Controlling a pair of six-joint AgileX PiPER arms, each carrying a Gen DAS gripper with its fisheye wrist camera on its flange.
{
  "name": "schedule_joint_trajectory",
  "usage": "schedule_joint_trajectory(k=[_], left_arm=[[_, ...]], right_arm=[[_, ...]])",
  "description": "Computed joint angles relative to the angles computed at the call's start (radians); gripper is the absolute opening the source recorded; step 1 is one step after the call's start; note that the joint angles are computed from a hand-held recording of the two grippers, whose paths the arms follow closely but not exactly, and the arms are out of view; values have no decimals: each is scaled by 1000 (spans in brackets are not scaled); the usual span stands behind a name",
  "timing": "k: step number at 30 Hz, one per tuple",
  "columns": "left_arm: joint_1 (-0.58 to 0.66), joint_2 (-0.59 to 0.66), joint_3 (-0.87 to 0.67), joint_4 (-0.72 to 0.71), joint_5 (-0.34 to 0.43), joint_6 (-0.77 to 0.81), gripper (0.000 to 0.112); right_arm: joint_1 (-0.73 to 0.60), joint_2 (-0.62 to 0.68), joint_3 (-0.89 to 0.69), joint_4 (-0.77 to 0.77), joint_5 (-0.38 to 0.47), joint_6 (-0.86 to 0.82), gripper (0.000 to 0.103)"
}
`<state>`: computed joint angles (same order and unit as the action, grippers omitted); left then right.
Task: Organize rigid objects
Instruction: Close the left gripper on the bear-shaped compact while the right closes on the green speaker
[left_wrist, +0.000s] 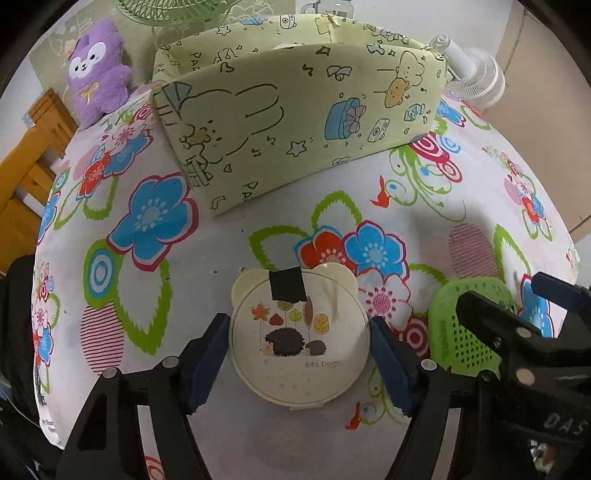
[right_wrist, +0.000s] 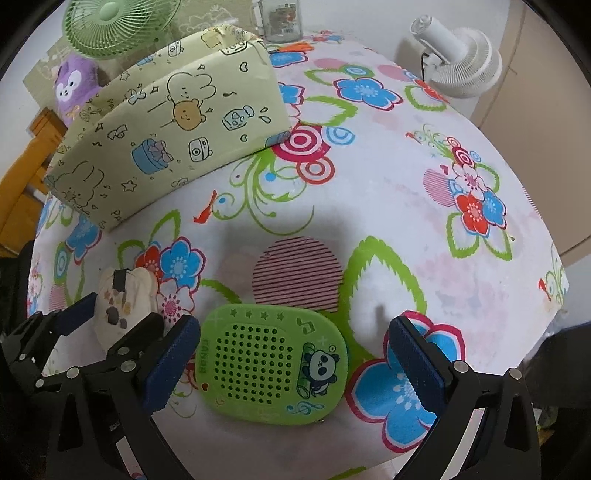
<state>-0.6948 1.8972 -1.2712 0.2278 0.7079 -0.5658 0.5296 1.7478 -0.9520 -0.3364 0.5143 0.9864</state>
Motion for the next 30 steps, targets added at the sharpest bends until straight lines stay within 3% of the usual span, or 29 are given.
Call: schedule_joint_trajectory(k=[12, 30], left_arm=[[-15, -61, 86, 27, -10, 5, 77], [12, -100, 146, 7, -49, 45, 77]], right_arm=[[46, 62, -27, 11, 15, 29, 103], [137, 87, -44, -166, 89, 290, 102]])
